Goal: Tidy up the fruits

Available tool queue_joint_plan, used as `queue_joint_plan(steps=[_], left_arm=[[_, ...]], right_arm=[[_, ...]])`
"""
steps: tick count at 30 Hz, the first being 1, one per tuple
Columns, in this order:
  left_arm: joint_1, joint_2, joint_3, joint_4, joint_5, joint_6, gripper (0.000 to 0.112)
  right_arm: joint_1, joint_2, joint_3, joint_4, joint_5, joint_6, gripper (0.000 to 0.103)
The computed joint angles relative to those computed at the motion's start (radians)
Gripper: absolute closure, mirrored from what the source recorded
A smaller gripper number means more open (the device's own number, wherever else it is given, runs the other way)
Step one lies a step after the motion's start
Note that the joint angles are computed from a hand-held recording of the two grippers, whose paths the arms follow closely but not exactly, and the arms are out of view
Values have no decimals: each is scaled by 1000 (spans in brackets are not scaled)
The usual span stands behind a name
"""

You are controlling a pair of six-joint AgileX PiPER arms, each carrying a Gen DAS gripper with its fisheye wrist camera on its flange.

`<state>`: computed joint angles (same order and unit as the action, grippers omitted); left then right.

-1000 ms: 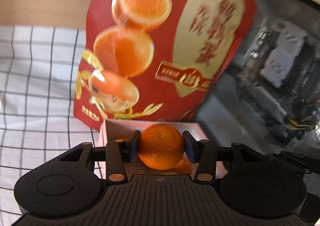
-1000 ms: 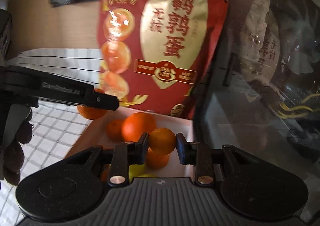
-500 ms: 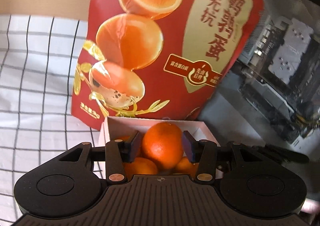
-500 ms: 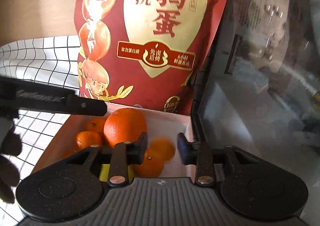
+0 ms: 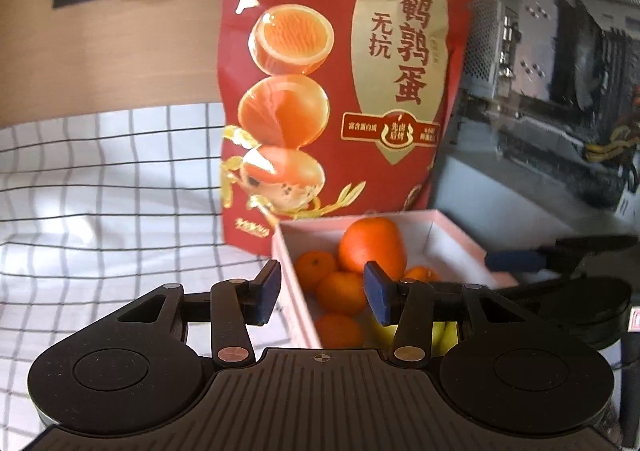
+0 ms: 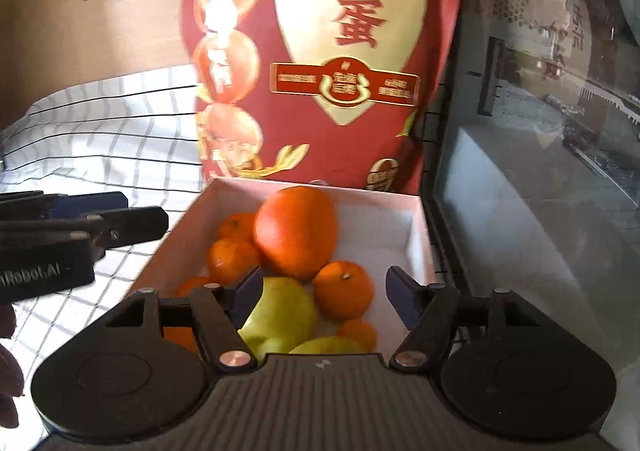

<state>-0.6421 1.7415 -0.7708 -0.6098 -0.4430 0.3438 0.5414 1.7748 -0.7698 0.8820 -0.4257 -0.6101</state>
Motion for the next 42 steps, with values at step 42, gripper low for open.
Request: queue_joint_plan(steps=[42], left_arm=[[-266,87,279,-370,-264,-24,58]], right_arm=[[328,108,261,112,-293,326,0]])
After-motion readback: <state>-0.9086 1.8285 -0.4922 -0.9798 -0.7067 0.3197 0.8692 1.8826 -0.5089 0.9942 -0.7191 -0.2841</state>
